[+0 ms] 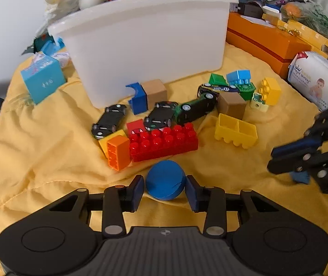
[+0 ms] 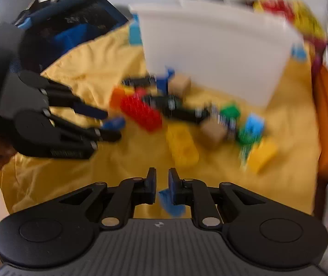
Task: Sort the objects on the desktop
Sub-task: 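Grasp the blue round disc with the left tool while the right tool grasps a blue brick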
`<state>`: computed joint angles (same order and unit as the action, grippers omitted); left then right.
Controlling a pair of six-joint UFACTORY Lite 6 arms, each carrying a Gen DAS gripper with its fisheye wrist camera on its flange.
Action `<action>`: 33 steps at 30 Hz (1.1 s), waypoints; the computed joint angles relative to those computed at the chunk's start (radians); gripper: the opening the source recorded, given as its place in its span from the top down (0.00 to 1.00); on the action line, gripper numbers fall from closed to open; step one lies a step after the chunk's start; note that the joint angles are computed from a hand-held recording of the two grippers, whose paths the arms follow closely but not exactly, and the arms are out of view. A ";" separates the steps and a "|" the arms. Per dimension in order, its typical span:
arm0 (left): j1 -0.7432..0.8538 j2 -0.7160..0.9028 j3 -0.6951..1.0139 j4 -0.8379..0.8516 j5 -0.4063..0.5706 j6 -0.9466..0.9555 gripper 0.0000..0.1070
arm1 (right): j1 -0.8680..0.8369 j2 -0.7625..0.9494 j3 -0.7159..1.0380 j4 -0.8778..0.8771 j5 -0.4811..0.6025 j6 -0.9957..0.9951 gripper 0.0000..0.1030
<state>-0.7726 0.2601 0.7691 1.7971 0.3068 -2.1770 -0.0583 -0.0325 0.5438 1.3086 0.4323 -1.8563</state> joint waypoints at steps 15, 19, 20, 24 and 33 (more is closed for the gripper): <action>-0.169 -0.073 -0.050 -0.163 0.074 0.141 0.61 | -0.147 -0.189 -0.112 -0.071 0.087 -0.148 0.72; -0.239 -0.064 -0.064 -0.205 0.109 0.164 0.61 | -0.198 -0.276 -0.185 -0.173 0.104 -0.115 0.72; -0.248 -0.065 -0.065 -0.209 0.119 0.158 0.60 | -0.219 -0.263 -0.185 -0.168 0.118 -0.113 0.72; -0.251 -0.081 -0.074 -0.215 0.116 0.136 0.60 | -0.203 -0.225 -0.191 -0.103 0.123 -0.250 0.72; -0.261 -0.073 -0.076 -0.210 0.126 0.102 0.60 | -0.095 -0.037 -0.130 0.184 0.021 -0.518 0.81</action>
<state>-1.0332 0.1869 0.6929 1.5869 0.4324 -2.0750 -0.1532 -0.0696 0.4139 1.4931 0.4534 -2.3745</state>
